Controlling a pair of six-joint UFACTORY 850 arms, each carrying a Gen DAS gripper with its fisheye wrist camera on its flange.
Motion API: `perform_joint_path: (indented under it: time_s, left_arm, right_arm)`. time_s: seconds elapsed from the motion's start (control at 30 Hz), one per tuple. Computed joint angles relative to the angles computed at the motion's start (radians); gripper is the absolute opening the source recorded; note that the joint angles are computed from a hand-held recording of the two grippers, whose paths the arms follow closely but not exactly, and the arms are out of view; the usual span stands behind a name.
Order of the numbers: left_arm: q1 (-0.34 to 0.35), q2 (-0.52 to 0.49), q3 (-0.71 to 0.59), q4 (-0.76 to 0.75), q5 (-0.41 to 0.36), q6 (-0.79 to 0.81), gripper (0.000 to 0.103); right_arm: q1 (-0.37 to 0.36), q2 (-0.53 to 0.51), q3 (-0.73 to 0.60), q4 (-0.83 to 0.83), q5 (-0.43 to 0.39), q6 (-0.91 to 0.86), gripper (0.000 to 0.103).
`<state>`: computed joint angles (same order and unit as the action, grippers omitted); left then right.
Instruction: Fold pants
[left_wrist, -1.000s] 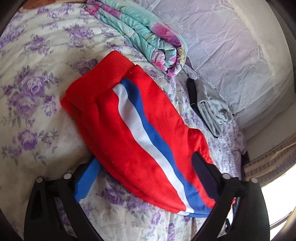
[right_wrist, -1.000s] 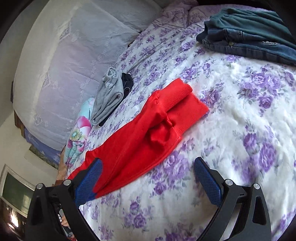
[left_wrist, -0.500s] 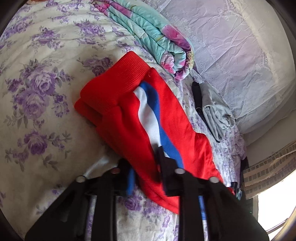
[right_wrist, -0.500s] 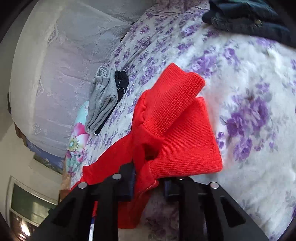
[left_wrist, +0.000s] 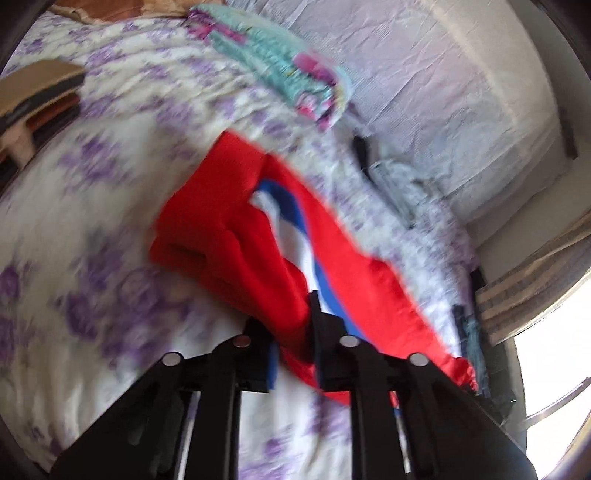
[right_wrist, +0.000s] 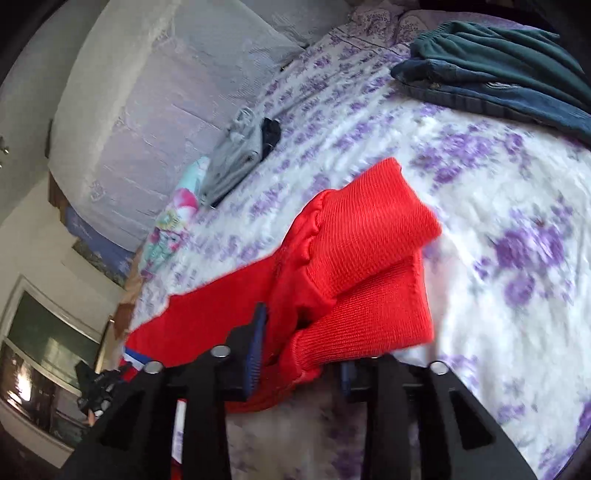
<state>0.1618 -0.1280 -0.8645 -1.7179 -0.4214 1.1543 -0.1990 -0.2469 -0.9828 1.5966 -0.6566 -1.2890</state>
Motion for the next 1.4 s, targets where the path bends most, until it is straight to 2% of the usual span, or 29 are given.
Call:
perform_joint_path:
  time_s: [0.03,0.07,0.13,0.17,0.2,0.27,0.4,0.43,0.57,0.67,0.77,1.07,1.23,1.27,1.3,1.33,1.37,1.4]
  left_arm:
    - [0.007,0.008,0.014,0.012,-0.004,-0.019,0.027]
    - [0.028,0.023,0.037,-0.018,-0.051,0.004,0.028]
    - [0.042,0.061,0.072,-0.076,-0.055,0.043,0.043]
    - [0.043,0.094,0.088,-0.093,-0.02,0.051,0.063]
    - [0.04,0.137,0.109,-0.14,0.039,0.087,0.071]
    - [0.043,0.168,0.117,-0.141,0.071,0.098,0.072]
    - [0.087,0.146,0.094,-0.029,-0.015,-0.027,0.071]
    - [0.093,0.135,0.09,-0.011,-0.03,-0.054,0.071]
    - [0.11,0.055,0.046,0.019,-0.149,-0.125,0.055]
    - [0.1,0.032,0.025,0.016,-0.14,-0.152,0.05]
    - [0.101,0.023,0.011,0.005,-0.148,-0.153,0.05]
    - [0.075,0.026,-0.028,0.076,-0.077,-0.214,0.05]
    - [0.087,-0.017,-0.05,0.075,-0.115,-0.242,0.047]
    - [0.087,-0.015,-0.049,0.077,-0.11,-0.24,0.039]
    - [0.085,-0.01,-0.047,0.078,-0.101,-0.233,0.024]
    - [0.085,-0.007,-0.045,0.07,-0.106,-0.217,0.016]
    - [0.085,-0.002,-0.042,0.061,-0.112,-0.189,0.011]
    - [0.081,0.007,-0.041,0.063,-0.103,-0.176,0.011]
  right_arm:
    - [-0.005,0.012,0.021,0.016,0.002,-0.023,0.042]
    - [-0.019,0.023,0.041,0.046,-0.024,-0.056,0.043]
    - [-0.037,0.067,0.077,0.085,-0.019,-0.066,0.055]
    - [-0.049,0.091,0.097,0.119,-0.022,-0.088,0.064]
    - [-0.059,0.111,0.115,0.143,-0.02,-0.106,0.066]
    - [-0.076,0.152,0.146,0.185,-0.011,-0.137,0.066]
    - [-0.105,0.181,0.187,0.234,-0.076,-0.159,0.066]
    - [-0.107,0.179,0.191,0.231,-0.096,-0.152,0.066]
    - [-0.08,0.17,0.186,0.228,-0.097,-0.149,0.066]
    - [-0.065,0.169,0.184,0.223,-0.102,-0.151,0.066]
    - [-0.052,0.166,0.177,0.208,-0.101,-0.145,0.066]
    - [-0.041,0.159,0.174,0.186,-0.102,-0.131,0.066]
    - [-0.035,0.155,0.168,0.182,-0.101,-0.131,0.066]
    - [-0.033,0.155,0.169,0.182,-0.101,-0.133,0.066]
    - [-0.031,0.155,0.167,0.181,-0.099,-0.134,0.066]
    - [-0.031,0.156,0.168,0.18,-0.1,-0.136,0.066]
    - [-0.027,0.158,0.17,0.184,-0.099,-0.139,0.066]
    - [-0.026,0.158,0.17,0.185,-0.099,-0.14,0.066]
